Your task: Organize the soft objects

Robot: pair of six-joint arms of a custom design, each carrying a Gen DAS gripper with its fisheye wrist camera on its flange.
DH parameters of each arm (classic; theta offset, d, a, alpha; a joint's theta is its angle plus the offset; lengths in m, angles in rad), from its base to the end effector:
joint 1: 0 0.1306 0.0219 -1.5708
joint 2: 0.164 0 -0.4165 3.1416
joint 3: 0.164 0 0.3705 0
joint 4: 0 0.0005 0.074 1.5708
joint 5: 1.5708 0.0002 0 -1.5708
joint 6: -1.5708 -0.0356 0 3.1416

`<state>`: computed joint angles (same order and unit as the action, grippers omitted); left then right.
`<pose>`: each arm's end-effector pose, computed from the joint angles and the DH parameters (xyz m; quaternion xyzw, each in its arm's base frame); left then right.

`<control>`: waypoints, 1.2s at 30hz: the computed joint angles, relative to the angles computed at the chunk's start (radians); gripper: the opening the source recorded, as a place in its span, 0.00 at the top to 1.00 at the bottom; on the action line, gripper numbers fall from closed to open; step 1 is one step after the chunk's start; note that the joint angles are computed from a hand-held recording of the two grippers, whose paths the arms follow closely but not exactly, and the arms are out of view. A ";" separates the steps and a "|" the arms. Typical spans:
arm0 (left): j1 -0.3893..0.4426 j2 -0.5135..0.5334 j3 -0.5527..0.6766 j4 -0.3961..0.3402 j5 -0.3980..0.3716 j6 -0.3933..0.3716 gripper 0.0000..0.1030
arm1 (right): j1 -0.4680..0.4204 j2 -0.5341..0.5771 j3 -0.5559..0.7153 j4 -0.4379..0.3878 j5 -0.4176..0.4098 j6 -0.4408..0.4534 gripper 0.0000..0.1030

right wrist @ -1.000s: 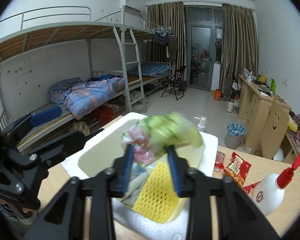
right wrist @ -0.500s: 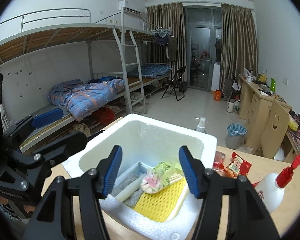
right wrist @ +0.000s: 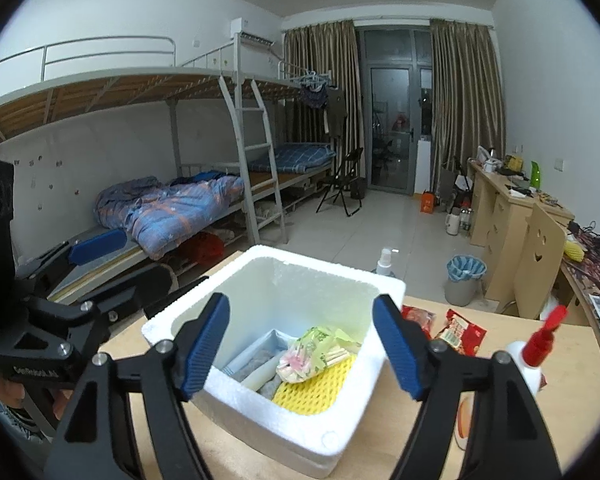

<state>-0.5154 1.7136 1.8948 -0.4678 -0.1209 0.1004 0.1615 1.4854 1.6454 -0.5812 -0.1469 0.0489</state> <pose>0.5387 -0.3008 0.5633 0.1293 0.7897 -0.1351 0.5843 0.5124 0.0883 0.5600 -0.1276 0.8282 0.0920 0.5379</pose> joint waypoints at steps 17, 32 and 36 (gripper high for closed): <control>-0.065 -0.131 -0.137 0.047 -0.066 -0.015 0.00 | -0.015 -0.143 -0.145 0.085 0.076 -0.059 0.00; -0.128 -0.231 -0.228 0.081 -0.126 -0.026 0.00 | -0.022 -0.264 -0.246 0.121 0.092 -0.057 0.00; -0.143 -0.256 -0.257 0.087 -0.137 -0.035 0.00 | -0.017 -0.289 -0.266 0.121 0.106 -0.059 0.00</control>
<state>-0.6588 1.4576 1.6379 -0.3805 -0.2577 0.0650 0.1446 1.1959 1.3795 -0.4597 -0.0412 -0.0102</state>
